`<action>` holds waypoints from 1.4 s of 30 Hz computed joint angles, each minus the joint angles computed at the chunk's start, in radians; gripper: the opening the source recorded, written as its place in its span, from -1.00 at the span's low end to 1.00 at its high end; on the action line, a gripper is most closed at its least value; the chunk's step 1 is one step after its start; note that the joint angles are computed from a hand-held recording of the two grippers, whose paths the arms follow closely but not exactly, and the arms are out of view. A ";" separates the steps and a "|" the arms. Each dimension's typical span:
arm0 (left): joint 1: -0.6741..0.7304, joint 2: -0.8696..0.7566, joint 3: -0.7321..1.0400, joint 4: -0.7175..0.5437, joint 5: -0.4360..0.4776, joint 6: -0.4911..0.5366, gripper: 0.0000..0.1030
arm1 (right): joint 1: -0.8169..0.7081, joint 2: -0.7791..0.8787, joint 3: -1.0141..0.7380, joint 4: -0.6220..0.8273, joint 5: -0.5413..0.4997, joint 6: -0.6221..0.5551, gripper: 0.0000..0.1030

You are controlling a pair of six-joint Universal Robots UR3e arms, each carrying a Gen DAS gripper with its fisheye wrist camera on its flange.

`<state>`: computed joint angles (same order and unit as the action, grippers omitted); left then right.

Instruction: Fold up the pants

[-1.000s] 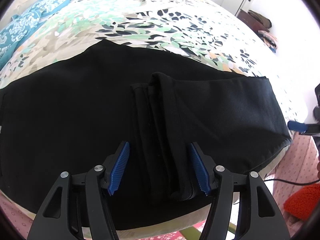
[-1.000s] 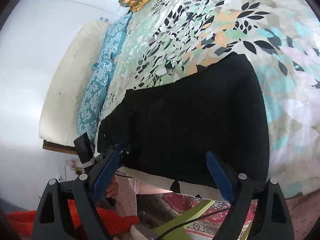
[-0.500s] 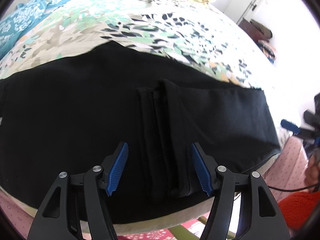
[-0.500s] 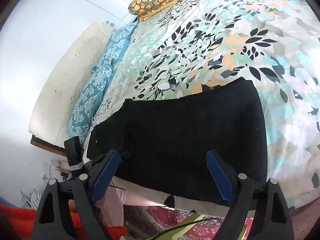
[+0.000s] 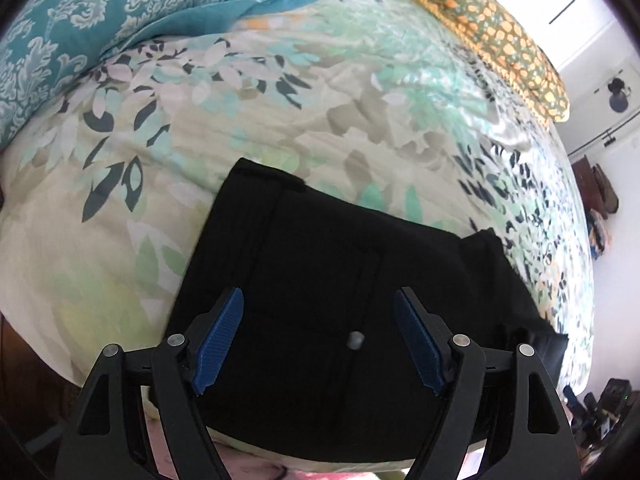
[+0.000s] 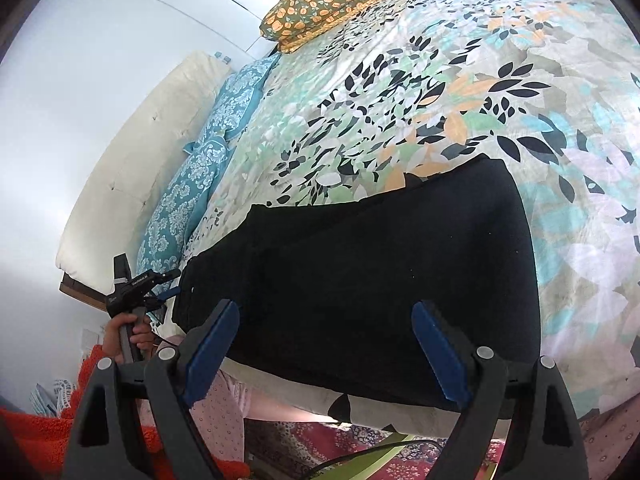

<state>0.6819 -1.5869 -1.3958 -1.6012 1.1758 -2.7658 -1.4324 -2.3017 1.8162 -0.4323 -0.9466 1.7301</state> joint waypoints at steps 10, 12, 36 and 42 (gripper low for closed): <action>-0.069 -0.181 0.114 0.054 0.126 -0.065 0.76 | -0.019 -0.018 -0.012 0.042 -0.015 -0.034 0.71; -0.014 -0.150 0.100 0.027 0.026 -0.032 0.77 | -0.051 -0.029 -0.013 0.072 -0.033 -0.067 0.71; 0.176 0.100 0.170 -0.601 -0.412 0.163 -0.67 | 0.047 -0.010 0.075 -0.039 0.023 0.023 0.71; -0.256 0.150 0.066 -0.258 -0.437 -0.168 -0.67 | -0.008 0.001 0.070 -0.001 0.027 -0.013 0.71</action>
